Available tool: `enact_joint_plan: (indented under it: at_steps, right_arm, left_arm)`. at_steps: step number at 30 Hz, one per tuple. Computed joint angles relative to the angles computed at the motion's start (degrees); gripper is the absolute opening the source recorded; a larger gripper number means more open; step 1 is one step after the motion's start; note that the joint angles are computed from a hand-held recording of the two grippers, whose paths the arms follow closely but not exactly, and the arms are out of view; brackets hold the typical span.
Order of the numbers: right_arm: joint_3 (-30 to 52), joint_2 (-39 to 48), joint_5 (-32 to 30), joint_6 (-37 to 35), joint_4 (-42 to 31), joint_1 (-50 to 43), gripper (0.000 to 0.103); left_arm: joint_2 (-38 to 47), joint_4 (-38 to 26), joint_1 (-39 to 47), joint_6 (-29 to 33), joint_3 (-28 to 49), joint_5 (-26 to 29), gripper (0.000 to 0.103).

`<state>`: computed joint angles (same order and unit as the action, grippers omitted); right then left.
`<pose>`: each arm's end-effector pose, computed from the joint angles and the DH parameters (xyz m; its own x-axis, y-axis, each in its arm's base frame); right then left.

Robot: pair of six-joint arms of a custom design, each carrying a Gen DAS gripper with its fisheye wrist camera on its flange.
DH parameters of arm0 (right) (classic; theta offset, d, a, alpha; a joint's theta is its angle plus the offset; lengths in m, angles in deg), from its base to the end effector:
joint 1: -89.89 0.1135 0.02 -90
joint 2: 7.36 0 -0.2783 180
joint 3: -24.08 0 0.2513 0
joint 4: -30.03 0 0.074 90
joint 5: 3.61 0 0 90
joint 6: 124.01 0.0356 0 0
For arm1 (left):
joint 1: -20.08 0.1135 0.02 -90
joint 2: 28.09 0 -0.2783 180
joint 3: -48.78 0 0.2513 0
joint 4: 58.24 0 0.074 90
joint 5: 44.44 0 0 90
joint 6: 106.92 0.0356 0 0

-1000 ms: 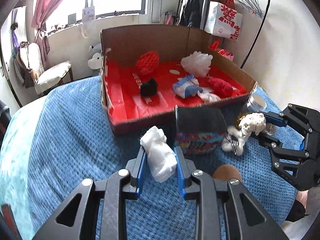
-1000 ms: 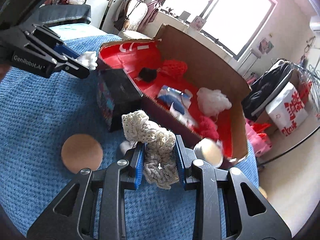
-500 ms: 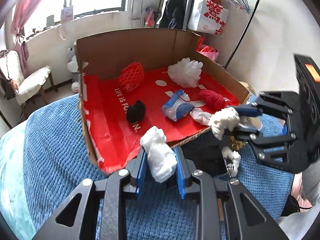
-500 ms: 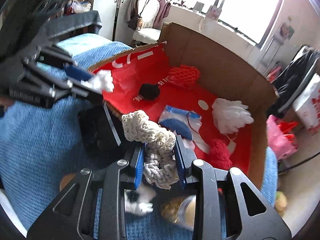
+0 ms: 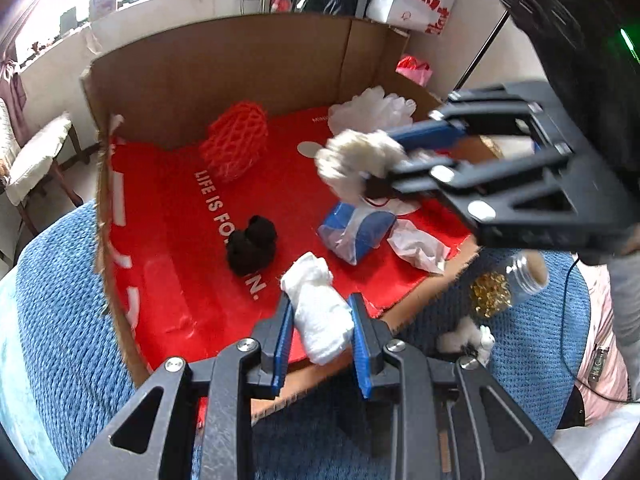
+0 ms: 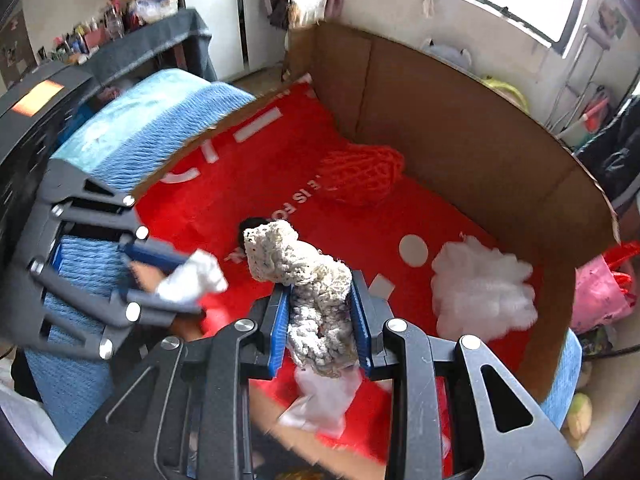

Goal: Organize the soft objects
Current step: 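Carry the rope toy and sock over the box with both tools, then open both tools to drop the rope toy and sock into the box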

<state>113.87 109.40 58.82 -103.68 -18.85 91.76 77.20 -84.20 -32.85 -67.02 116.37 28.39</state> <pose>0.3943 0.0294 0.1457 -0.2035 -0.8383 -0.5058 -0.9581 0.2769 -0.0733 0.2134 -0.2651 0.1315 -0.8708 -0.0633 -0.4876 0.0239 0.9850 -0.1707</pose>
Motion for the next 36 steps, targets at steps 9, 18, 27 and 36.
enact_joint_plan:
  at_steps: [9, 18, 27, 36]
  right_arm:
    - [9.67, 10.21, 8.87, 3.72, -0.55, 6.48, 0.027]
    - [15.26, 15.62, 11.44, 5.00, -2.53, 7.81, 0.027]
    - [17.16, 16.81, 11.58, 4.36, -3.98, 7.45, 0.027]
    - [19.66, 18.03, 11.70, 5.48, -4.98, 7.93, 0.029]
  left_arm:
    - [6.90, -3.41, 4.69, 3.63, 6.39, 4.53, 0.029]
    - [11.34, -5.83, 6.35, 4.40, 9.98, 5.76, 0.030]
    - [13.18, -6.75, 6.11, 4.18, 12.48, 5.25, 0.035]
    - [13.62, -6.90, 6.92, 5.12, 12.81, 4.87, 0.047]
